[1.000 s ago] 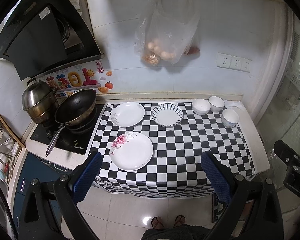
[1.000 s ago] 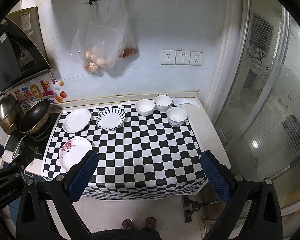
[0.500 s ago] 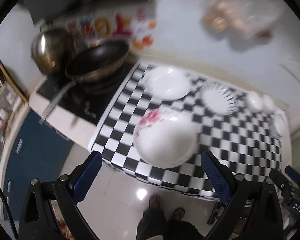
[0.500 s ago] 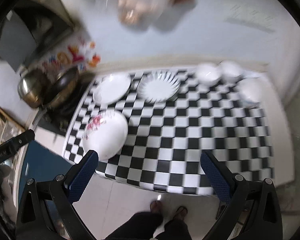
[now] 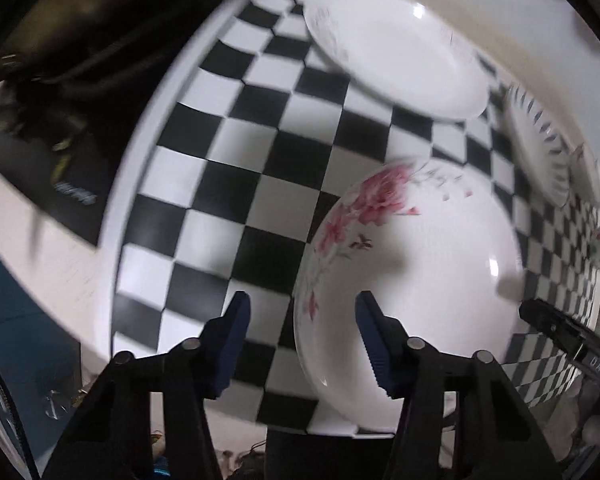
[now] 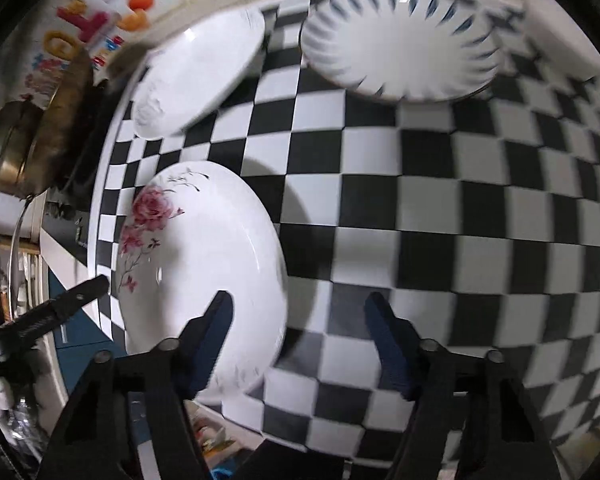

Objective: Organize plates and bowls
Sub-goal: 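Close the left tool on the pink-flower plate rim while the right tool grips it too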

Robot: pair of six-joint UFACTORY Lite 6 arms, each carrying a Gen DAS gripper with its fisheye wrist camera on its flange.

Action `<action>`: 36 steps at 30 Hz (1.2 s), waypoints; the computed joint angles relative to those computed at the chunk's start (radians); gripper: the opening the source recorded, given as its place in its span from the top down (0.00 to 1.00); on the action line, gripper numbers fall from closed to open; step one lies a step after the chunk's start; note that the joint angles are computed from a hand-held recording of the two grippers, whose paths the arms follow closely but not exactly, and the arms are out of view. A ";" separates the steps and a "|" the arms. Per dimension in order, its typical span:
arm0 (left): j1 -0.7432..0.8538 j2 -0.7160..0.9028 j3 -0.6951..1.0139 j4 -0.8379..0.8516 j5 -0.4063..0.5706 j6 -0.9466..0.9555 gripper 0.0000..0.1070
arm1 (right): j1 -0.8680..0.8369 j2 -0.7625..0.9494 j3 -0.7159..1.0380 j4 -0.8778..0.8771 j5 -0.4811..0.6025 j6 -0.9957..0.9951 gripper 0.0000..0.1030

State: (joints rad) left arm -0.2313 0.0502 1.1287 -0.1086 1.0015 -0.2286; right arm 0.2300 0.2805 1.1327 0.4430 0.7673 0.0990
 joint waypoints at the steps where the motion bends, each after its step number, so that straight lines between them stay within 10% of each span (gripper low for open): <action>1: 0.006 0.029 0.003 -0.016 -0.012 0.031 0.57 | 0.003 0.027 0.012 0.015 -0.002 -0.007 0.41; 9: -0.017 0.122 0.029 -0.089 -0.049 0.156 0.72 | 0.038 0.142 0.070 0.054 -0.023 -0.023 0.80; 36: -0.462 0.238 0.397 0.000 0.049 -0.229 0.72 | -0.379 -0.233 -0.118 -0.034 0.162 -0.254 0.80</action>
State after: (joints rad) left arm -0.6929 0.2883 1.5256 -0.1085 1.0509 -0.4574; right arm -0.1486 0.0475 1.0150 0.4093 0.9298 -0.1548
